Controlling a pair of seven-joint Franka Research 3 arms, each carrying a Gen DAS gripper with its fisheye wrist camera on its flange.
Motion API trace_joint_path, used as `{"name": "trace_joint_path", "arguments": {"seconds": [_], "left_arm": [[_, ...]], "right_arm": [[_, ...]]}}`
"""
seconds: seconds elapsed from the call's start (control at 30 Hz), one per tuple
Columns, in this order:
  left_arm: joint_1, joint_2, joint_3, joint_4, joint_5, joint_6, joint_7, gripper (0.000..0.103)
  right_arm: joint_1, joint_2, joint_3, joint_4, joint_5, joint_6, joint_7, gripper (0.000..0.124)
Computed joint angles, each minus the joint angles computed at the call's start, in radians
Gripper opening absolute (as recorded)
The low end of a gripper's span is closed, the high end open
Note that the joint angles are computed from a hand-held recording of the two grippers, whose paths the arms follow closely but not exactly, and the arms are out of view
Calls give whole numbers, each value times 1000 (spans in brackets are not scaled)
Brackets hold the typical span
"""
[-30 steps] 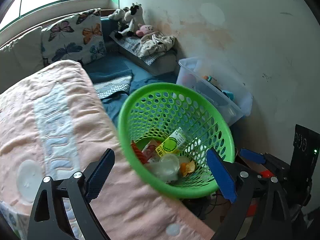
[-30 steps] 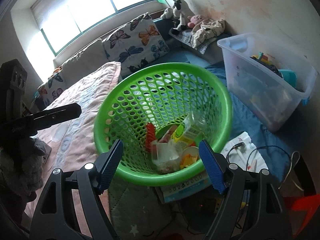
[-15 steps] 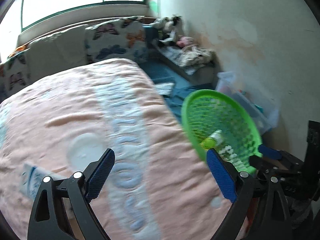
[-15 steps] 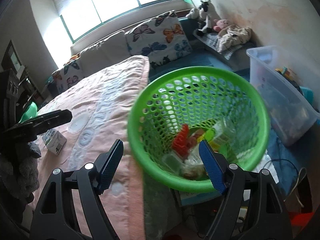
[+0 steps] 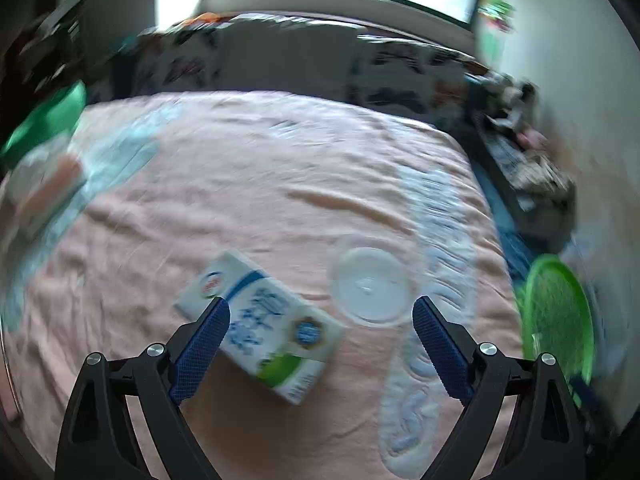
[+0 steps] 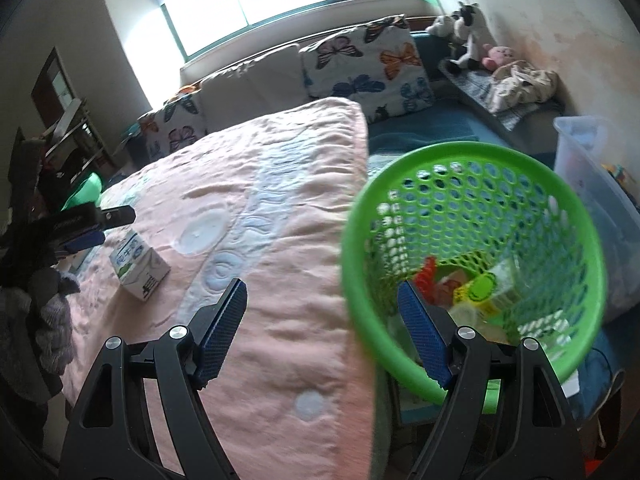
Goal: Collect trash
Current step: 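Move both grippers back over the bed toward the milk carton, then grasp the white milk carton with the left gripper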
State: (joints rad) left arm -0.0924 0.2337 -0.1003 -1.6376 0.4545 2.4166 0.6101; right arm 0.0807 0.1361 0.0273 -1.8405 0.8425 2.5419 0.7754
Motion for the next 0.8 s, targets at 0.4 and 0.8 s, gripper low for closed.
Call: {"name": "trace_joint_path", "arguments": {"seconds": [0.4,0.8], "left_arm": [[62,26,23,-10,-139,-25,-187,90],[75,91,26,47,-187,-62,-273,90]], "right_arm": [[14,37,16,35,-22,-42,2,78],[24,71,31,71,-47,-58,17,78]]}}
